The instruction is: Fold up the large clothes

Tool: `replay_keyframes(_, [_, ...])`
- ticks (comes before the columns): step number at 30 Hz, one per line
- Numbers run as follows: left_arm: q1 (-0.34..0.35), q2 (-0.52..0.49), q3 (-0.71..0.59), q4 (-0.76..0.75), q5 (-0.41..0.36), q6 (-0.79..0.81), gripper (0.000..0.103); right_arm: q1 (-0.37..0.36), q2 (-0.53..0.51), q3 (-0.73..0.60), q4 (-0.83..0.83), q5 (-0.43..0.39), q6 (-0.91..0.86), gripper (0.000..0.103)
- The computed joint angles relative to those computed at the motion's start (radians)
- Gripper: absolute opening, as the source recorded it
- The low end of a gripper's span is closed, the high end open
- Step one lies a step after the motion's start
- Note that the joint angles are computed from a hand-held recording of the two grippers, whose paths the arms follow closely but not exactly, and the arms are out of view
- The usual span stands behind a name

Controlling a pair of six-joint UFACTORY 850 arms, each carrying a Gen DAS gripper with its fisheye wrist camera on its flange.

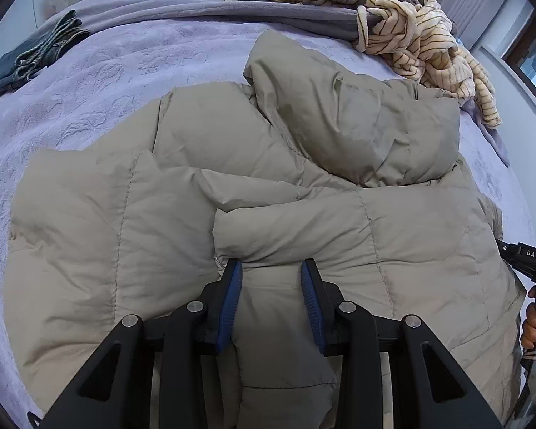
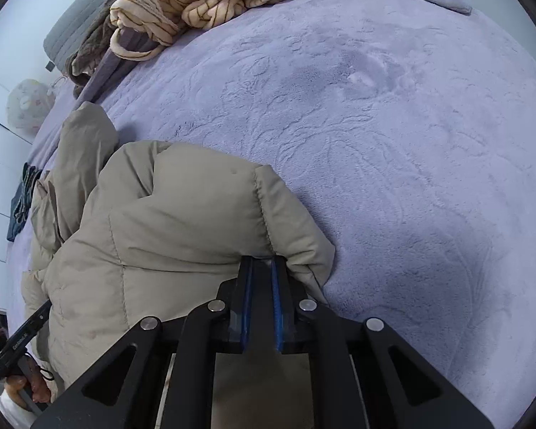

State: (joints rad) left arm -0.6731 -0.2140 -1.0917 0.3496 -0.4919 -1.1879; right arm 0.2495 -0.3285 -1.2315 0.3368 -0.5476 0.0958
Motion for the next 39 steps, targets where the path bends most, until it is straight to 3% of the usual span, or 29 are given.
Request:
replay_keyframes(3, [-0.025,0.03,0.004,0.058,-0.05,-0.045,0.038,0.025,0.036,0.007,-0.129,-0.013,0.082,0.014])
replay_keyframes(10, [-0.084,0.129,0.07,0.089,-0.12,-0.08,0.039,0.08,0.192,0.134,-0.367,-0.017,0.204,0.014])
replay_keyframes(12, [-0.098,0.126,0.075,0.087,-0.167,-0.088,0.049,0.087,0.225,0.164,-0.393,-0.025,0.229,0.014])
replay_keyframes(13, [-0.102,0.13,0.084,0.089,-0.179,-0.103,0.049,0.091,0.241,0.182,-0.408,-0.035,0.247,0.017])
replay_keyframes(16, [-0.104,0.151,0.108,0.069,-0.19,-0.127,0.049,0.078,0.27,0.204,-0.362,-0.076,0.228,0.029])
replay_keyframes(20, [-0.123,0.167,0.095,0.051,-0.267,-0.141,0.049,0.063,0.308,0.224,-0.297,-0.133,0.211,0.032])
replay_keyframes(24, [-0.149,0.195,0.085,0.013,-0.314,-0.13,0.049,0.049,0.354,0.243,-0.2,-0.187,0.173,0.047])
replay_keyframes(32, [-0.218,0.241,0.065,-0.068,-0.395,-0.148,0.05,0.044,0.422,0.27,-0.092,-0.269,0.141,0.061])
replay_keyframes(33, [-0.227,0.243,0.063,-0.072,-0.408,-0.155,0.062,0.045,0.428,0.272,-0.086,-0.277,0.138,0.062])
replay_keyframes(34, [-0.239,0.244,0.061,-0.066,-0.425,-0.171,0.089,0.047,0.437,0.275,-0.079,-0.285,0.134,0.064])
replay_keyframes(35, [-0.258,0.248,0.059,-0.041,-0.447,-0.21,0.096,0.049,0.444,0.277,-0.076,-0.291,0.134,0.065])
replay_keyframes(39, [-0.293,0.26,0.056,-0.042,-0.493,-0.253,0.099,0.049,0.47,0.283,-0.057,-0.318,0.129,0.066])
